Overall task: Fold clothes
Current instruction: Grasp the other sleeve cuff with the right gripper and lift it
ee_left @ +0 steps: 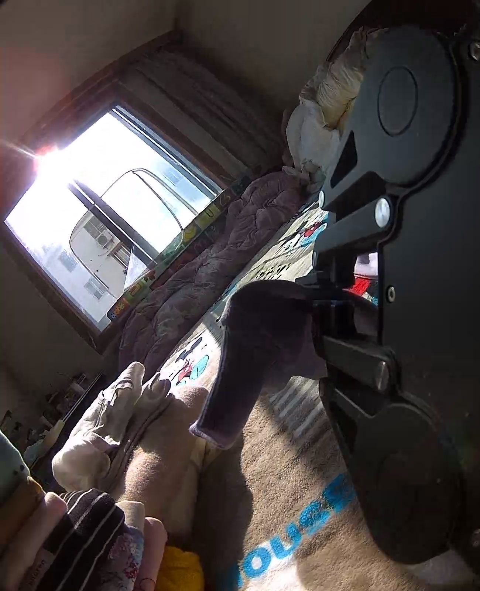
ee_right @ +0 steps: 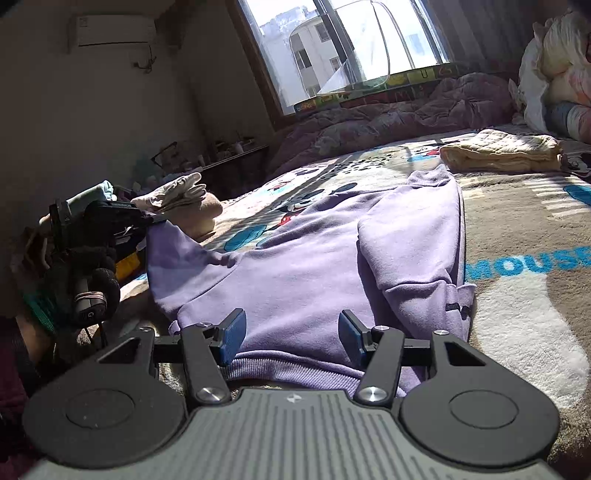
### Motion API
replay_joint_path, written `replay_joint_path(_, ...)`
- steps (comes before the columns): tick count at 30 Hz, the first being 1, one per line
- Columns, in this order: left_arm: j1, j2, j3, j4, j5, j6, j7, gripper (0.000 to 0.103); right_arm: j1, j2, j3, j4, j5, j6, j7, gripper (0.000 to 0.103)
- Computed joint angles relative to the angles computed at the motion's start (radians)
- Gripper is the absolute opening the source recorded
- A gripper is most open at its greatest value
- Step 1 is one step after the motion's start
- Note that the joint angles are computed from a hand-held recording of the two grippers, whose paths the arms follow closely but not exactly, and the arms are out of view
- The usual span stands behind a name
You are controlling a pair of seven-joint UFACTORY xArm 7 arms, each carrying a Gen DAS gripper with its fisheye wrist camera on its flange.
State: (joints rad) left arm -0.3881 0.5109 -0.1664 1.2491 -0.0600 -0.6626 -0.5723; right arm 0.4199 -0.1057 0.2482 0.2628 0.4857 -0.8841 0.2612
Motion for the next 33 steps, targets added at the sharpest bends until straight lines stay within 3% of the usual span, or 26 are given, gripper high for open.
replay_joint_path(3,-0.077,0.031,0.001,0.087,0.025,0.044,0.092,0.002,-0.030,0.011,-0.053,-0.027,-0.142,-0.084,0.148,0.056)
replay_joint_path(8,-0.199,0.121,0.002,0.268,0.054,0.172,0.232,0.002,-0.108,0.031,-0.121,-0.073,-0.287,-0.236,0.350,0.056)
replay_joint_path(13,-0.279,0.216,-0.030,0.420,0.112,0.298,0.321,0.002,-0.212,0.140,-0.184,-0.095,-0.434,-0.446,0.610,0.062)
replay_joint_path(17,-0.293,0.329,-0.104,0.575,0.186,0.448,0.374,0.002,-0.306,0.271,-0.209,-0.083,-0.518,-0.619,0.807,0.065)
replay_joint_path(19,-0.246,0.380,-0.215,0.622,0.230,0.537,0.429,0.011,-0.342,0.330,-0.208,-0.068,-0.524,-0.665,0.883,0.067)
replay_joint_path(20,-0.200,0.398,-0.298,0.624,0.247,0.577,0.475,0.025,-0.360,0.357,-0.208,-0.060,-0.528,-0.683,0.920,0.069)
replay_joint_path(21,-0.161,0.403,-0.361,0.605,0.255,0.590,0.516,0.031,-0.376,0.374,-0.208,-0.057,-0.533,-0.684,0.950,0.069)
replay_joint_path(23,-0.109,0.371,-0.412,0.537,0.245,0.559,0.556,0.031,-0.400,0.394,-0.208,-0.055,-0.529,-0.671,0.991,0.069)
replay_joint_path(25,-0.022,0.301,-0.465,0.410,0.226,0.474,0.562,0.033,-0.416,0.399,-0.212,-0.043,-0.545,-0.643,0.997,0.068)
replay_joint_path(27,0.047,0.224,-0.476,0.289,0.217,0.382,0.514,0.043,-0.426,0.395,-0.214,-0.031,-0.557,-0.613,0.992,0.068)
replay_joint_path(29,0.091,0.128,-0.442,0.163,0.193,0.293,0.457,0.044,-0.442,0.389,-0.219,-0.014,-0.608,-0.574,0.997,0.069)
replay_joint_path(33,0.081,-0.071,-0.287,-0.064,0.077,0.225,0.383,0.047,-0.463,0.376,-0.217,0.029,-0.694,-0.500,1.018,0.070)
